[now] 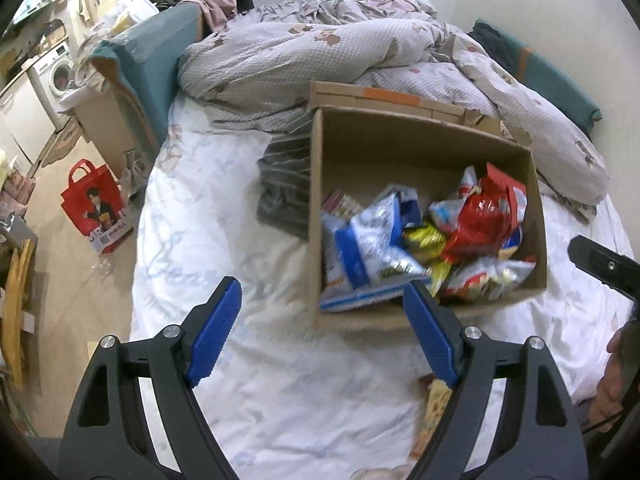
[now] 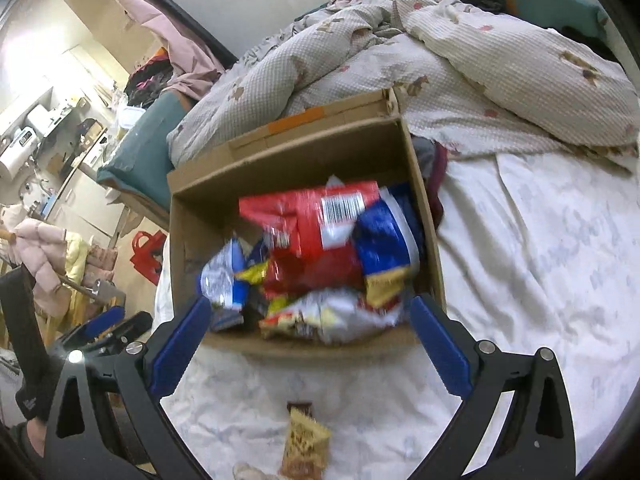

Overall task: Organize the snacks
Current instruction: 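Grasp the yellow peanut packet with the right tool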

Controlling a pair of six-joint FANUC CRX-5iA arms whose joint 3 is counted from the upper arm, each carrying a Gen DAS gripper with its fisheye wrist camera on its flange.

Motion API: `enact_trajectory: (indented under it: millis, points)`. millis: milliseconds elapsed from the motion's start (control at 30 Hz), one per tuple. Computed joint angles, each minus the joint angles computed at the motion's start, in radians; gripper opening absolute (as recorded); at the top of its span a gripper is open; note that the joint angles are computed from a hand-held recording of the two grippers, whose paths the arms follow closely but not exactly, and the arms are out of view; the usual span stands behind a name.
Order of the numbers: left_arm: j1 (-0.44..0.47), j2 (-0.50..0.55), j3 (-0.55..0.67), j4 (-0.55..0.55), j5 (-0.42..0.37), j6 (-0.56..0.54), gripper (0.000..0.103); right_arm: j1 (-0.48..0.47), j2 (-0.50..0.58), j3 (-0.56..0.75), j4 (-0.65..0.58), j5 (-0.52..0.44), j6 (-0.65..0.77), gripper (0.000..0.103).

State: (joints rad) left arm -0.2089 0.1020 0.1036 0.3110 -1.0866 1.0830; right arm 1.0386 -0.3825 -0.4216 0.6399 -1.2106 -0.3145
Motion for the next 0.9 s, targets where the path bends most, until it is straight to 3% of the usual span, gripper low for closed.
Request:
enact_trajectory:
  millis: [367,533,767,867,900]
  points:
    - [0.077,-0.064,-0.115,0.086,-0.021,-0.019,0.081,0.168,-0.056,-0.063,-0.010,-0.031,-0.221,0.102]
    - [0.073,-0.065,-0.135,0.073,-0.003,-0.007,0.081,0.163,-0.055,-0.070,-0.085,-0.023,-0.257,0.102]
    - [0.066,-0.038,-0.117,0.055,-0.055,0.016,0.081,0.023,0.039,0.010,-0.444,0.114,-0.007,0.102]
    - [0.065,-0.035,-0.116,0.066,-0.064,0.015,0.081,-0.007,0.142,0.089,-0.554,0.115,0.140,0.101]
    - [0.064,-0.036,-0.116,0.069,-0.065,0.014,0.081,-0.013,0.179,0.120,-0.579,0.097,0.184,0.096]
